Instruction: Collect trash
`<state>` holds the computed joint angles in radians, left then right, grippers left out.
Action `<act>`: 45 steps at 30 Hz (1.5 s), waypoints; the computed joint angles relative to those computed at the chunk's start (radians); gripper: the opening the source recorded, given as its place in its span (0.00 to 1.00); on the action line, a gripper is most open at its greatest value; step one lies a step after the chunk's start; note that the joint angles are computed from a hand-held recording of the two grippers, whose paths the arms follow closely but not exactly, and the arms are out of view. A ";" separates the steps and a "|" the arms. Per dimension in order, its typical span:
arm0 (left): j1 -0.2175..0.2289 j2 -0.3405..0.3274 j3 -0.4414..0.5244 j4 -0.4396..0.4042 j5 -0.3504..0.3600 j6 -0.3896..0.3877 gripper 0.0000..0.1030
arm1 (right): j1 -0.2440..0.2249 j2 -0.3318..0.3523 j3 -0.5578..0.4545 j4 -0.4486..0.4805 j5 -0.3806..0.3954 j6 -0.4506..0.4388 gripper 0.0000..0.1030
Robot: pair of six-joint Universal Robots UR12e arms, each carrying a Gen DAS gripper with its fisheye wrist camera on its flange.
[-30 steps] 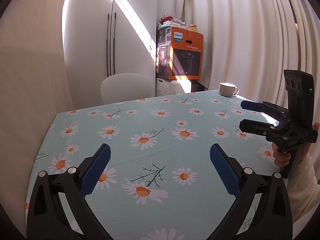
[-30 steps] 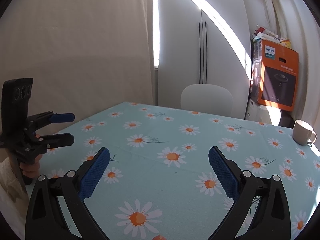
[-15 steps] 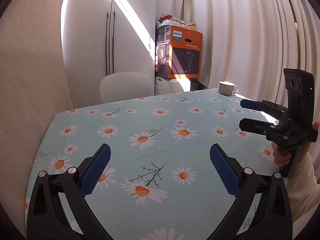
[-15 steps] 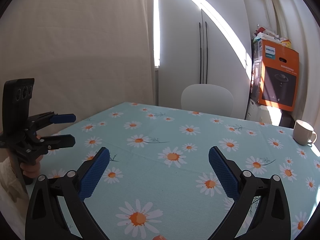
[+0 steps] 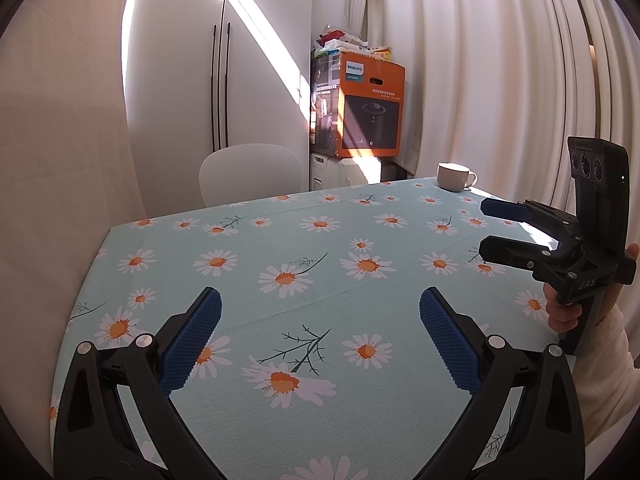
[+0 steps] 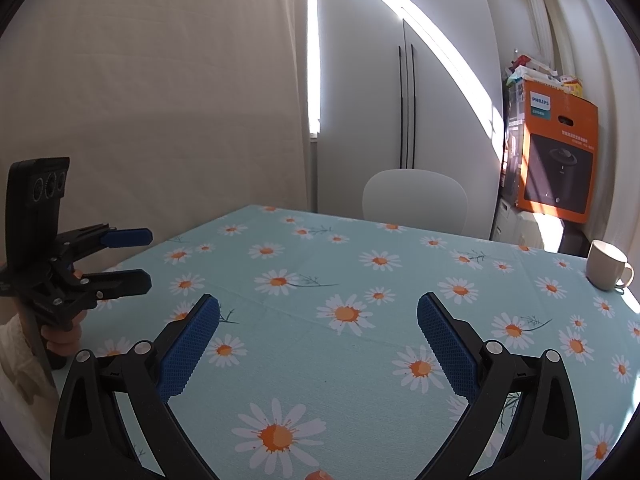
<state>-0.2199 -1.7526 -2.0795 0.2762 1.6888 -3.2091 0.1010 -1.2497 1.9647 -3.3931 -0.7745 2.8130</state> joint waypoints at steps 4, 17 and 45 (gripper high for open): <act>0.000 0.000 0.000 -0.001 -0.001 0.000 0.94 | 0.000 0.000 0.000 0.001 0.000 0.000 0.93; 0.001 0.000 0.000 -0.001 -0.001 0.000 0.94 | 0.000 0.000 0.002 -0.003 0.002 0.002 0.93; 0.005 0.003 0.006 -0.025 -0.019 0.004 0.94 | 0.004 -0.005 -0.001 0.029 0.014 -0.023 0.93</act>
